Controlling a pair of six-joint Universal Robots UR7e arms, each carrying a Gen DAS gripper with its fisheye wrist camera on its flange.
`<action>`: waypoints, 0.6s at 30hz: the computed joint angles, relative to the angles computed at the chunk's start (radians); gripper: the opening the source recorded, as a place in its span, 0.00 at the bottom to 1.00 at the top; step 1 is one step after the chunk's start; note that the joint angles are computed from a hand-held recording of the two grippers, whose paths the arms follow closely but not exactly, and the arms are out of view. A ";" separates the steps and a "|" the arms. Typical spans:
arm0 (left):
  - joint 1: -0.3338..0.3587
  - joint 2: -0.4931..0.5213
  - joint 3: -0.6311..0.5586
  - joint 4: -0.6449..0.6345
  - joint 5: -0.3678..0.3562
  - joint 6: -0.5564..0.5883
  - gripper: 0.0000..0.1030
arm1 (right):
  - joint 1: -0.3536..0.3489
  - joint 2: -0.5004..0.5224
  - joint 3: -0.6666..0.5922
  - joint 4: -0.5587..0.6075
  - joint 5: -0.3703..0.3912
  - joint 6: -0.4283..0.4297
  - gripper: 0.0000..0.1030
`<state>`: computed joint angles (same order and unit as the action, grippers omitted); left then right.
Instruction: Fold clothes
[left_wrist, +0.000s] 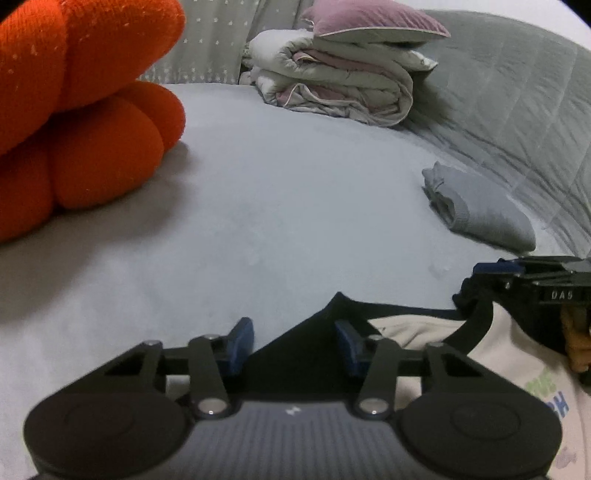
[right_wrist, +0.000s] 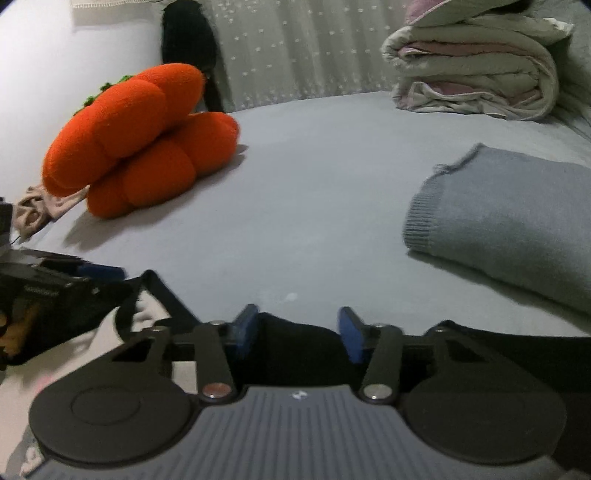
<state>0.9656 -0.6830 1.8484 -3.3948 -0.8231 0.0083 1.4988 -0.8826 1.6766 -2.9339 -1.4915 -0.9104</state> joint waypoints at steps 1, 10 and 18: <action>0.001 0.000 -0.004 0.004 0.002 -0.015 0.01 | 0.004 0.003 0.001 -0.009 -0.006 -0.013 0.30; -0.037 0.052 -0.025 -0.185 0.084 0.035 0.01 | 0.015 0.023 0.049 -0.233 0.018 -0.007 0.01; -0.023 0.061 -0.040 -0.188 0.123 -0.006 0.01 | 0.010 0.071 0.022 -0.402 -0.027 0.094 0.00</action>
<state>0.9427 -0.6220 1.8088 -3.5828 -0.7006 0.0021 1.5092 -0.8119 1.6984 -3.3360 -1.5186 -0.8164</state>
